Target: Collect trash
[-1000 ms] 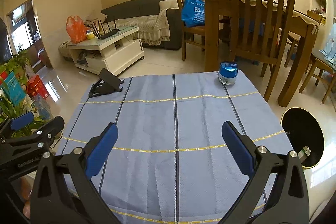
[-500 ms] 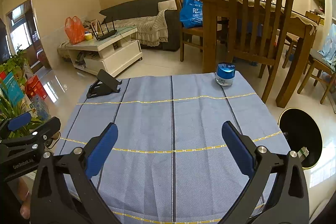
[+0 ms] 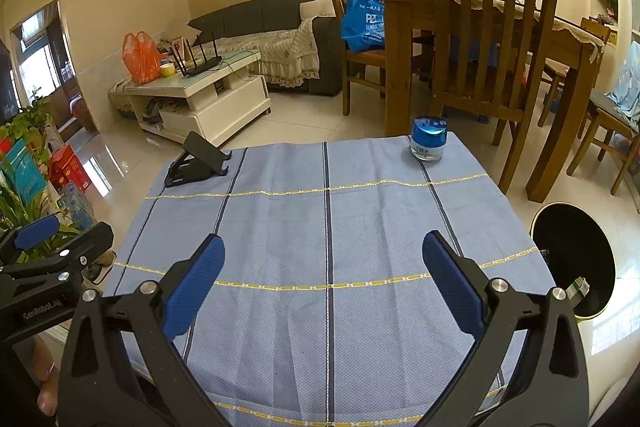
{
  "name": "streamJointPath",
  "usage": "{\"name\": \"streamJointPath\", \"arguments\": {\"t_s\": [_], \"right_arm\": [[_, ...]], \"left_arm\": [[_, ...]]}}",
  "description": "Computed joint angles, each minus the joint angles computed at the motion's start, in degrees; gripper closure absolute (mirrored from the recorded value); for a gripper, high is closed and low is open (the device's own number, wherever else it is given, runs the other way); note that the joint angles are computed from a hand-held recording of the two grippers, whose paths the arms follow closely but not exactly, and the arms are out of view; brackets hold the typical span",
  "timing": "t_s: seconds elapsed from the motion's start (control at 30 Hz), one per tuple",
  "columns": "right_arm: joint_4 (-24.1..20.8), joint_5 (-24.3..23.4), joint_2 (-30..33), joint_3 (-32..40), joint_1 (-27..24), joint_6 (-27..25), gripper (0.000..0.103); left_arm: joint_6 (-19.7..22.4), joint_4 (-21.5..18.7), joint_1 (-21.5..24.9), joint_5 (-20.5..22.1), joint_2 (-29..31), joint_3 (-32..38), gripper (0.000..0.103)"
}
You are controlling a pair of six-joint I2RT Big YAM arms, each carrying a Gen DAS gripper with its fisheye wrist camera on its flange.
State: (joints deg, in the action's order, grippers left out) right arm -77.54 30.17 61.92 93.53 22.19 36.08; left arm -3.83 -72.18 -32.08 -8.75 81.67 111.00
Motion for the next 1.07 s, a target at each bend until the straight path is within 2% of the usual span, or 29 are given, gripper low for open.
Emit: {"name": "streamJointPath", "arguments": {"t_s": [0.1, 0.23, 0.5, 0.73, 1.07], "right_arm": [[0.0, -0.2, 0.0, 0.0, -0.1, -0.1, 0.006], [-0.2, 0.0, 0.1, 0.1, 0.0, 0.1, 0.006], [0.3, 0.4, -0.2, -0.5, 0.6, 0.8, 0.005], [0.2, 0.1, -0.2, -0.7, 0.7, 1.1, 0.006], [0.2, 0.2, 0.0, -0.6, 1.0, 1.4, 0.005]], "left_arm": [[-0.3, 0.3, -0.2, -0.9, -0.3, -0.3, 0.007], [-0.4, -0.6, 0.2, 1.3, -0.5, -0.3, 0.007], [-1.6, 0.1, -0.8, -2.0, -1.0, -0.9, 0.007], [-1.2, -0.3, -0.3, 0.3, -1.1, -0.9, 0.007], [-1.0, -0.3, -0.5, 0.2, -1.1, -1.3, 0.007]]}}
